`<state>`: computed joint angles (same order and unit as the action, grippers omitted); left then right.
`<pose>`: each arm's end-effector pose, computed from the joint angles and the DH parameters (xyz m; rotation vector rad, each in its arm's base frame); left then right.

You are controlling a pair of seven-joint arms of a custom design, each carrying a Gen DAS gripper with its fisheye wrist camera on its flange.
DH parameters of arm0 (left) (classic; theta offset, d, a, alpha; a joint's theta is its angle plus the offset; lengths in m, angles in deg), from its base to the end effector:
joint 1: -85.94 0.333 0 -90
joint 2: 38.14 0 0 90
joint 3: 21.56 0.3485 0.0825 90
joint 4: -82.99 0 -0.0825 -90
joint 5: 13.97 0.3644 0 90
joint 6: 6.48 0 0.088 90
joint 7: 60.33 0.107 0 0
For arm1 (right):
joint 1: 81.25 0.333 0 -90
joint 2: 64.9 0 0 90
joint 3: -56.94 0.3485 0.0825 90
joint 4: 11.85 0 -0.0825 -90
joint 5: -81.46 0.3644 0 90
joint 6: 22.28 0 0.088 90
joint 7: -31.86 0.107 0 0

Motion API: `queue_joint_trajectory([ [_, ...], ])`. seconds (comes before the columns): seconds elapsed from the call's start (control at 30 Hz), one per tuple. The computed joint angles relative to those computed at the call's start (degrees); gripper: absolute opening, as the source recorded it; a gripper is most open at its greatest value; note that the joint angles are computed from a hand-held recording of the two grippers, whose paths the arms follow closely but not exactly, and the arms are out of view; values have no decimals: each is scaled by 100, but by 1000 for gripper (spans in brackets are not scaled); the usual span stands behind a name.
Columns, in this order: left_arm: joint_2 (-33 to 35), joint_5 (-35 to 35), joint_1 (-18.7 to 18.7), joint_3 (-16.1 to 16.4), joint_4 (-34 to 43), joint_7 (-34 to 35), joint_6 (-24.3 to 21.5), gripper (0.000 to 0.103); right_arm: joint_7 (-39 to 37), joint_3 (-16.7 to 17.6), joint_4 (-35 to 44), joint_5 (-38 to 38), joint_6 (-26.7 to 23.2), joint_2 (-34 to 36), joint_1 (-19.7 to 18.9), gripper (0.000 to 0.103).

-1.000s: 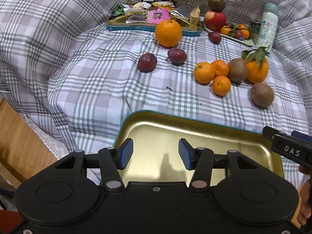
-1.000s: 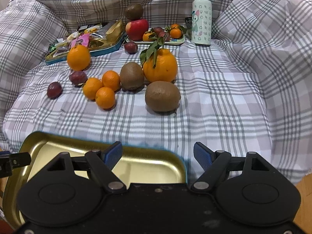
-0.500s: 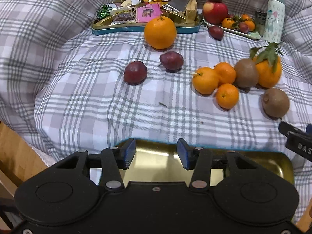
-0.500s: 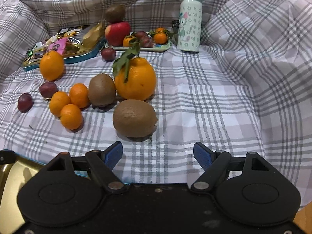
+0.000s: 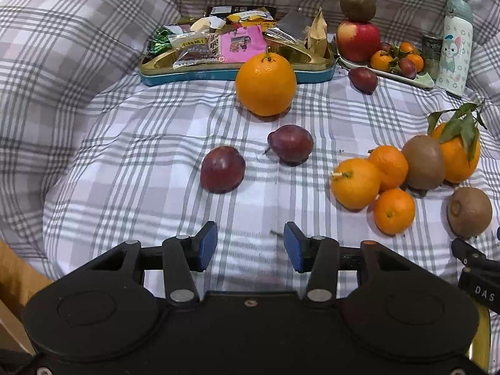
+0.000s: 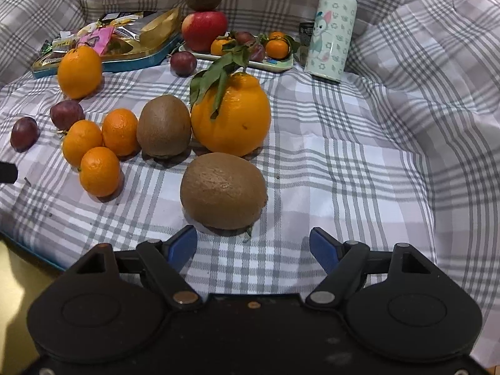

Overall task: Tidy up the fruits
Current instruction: 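Close the right tool on the large brown kiwi while the left tool approaches a dark red plum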

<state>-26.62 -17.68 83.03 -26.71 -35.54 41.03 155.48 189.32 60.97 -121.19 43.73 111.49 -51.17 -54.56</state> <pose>0.6084 -0.0797 0.4427 -1.6363 2.1644 -0.5871 0.5408 0.3062 0.4365 -1.7702 2.2224 -0.7023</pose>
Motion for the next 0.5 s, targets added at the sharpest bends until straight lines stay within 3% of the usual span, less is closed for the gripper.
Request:
queue_joint_trajectory([
  [0.23,265,-162,54,-58,261,237,-158,54,293,-27,-112,517,371,-23,-180,85],
  [0.5,452,-302,76,-53,462,344,-276,54,-124,-23,33,684,621,111,-243,86],
])
